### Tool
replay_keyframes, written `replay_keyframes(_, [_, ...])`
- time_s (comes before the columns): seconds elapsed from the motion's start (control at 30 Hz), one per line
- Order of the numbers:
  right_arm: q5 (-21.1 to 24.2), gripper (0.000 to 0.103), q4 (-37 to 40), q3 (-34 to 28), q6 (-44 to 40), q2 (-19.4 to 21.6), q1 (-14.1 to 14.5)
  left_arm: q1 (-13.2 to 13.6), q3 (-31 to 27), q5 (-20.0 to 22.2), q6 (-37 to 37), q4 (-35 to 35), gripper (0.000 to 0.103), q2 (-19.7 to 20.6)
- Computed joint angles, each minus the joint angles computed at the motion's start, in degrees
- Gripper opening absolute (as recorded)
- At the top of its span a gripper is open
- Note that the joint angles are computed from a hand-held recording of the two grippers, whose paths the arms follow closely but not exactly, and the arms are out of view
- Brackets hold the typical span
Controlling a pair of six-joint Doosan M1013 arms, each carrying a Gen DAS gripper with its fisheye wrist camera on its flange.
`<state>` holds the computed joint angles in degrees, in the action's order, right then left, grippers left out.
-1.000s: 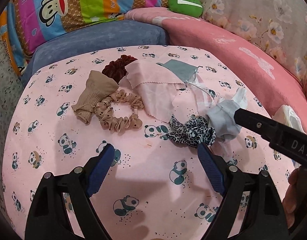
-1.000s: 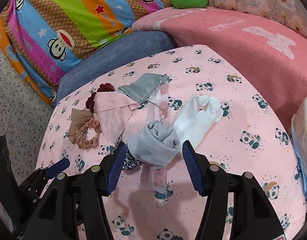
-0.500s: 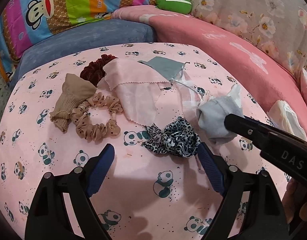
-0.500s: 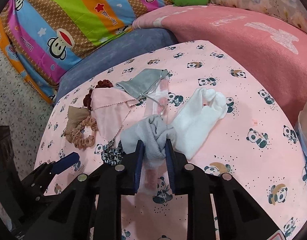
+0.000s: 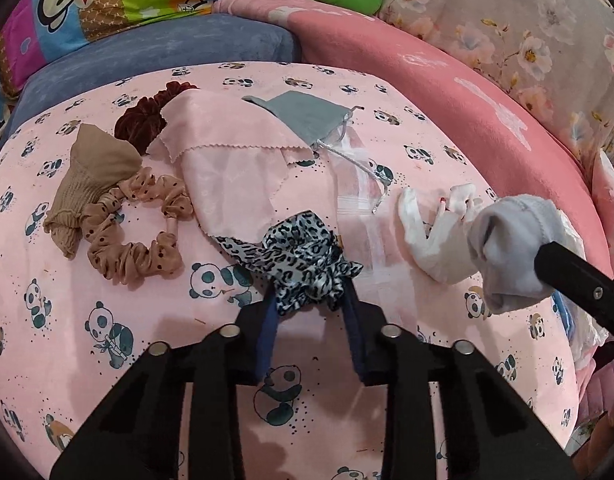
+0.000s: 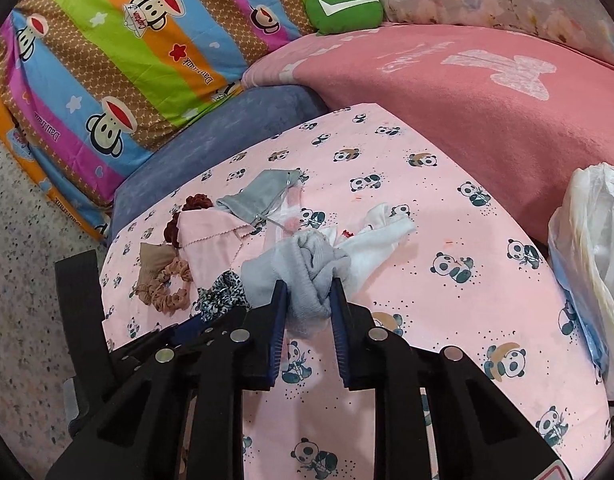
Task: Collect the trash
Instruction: 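Carry the grey sock and leopard scrunchie over the bin with both grippers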
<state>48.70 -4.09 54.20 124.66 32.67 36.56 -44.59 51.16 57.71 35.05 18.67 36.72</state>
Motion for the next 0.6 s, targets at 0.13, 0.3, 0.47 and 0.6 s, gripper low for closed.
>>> replay_keyframes(0.13, [-2.10, 0.022, 0.10, 2.08, 0.66, -1.45, -0.23, -0.23, 0.23, -0.35, -0.95, -0.04, 0.012, -0.39])
replay_keyframes(0.3, [-4.72, 0.022, -0.59, 4.39, 1.84, -3.38, -0.53, -1.00, -0.51, 0.18, -2.16, 2.12, 0.006, -0.80])
replay_keyframes(0.47, [-7.42, 0.022, -1.43, 6.56, 3.34, -5.40, -0.90, -2.04, -2.65, 0.64, -2.03, 5.30, 0.006, -0.93])
replay_keyframes(0.6, [-9.46, 0.022, -3.71, 8.20, 5.78, -7.09, -1.05, -2.92, -4.65, 0.26, -1.30, 7.25, 0.006, -0.81])
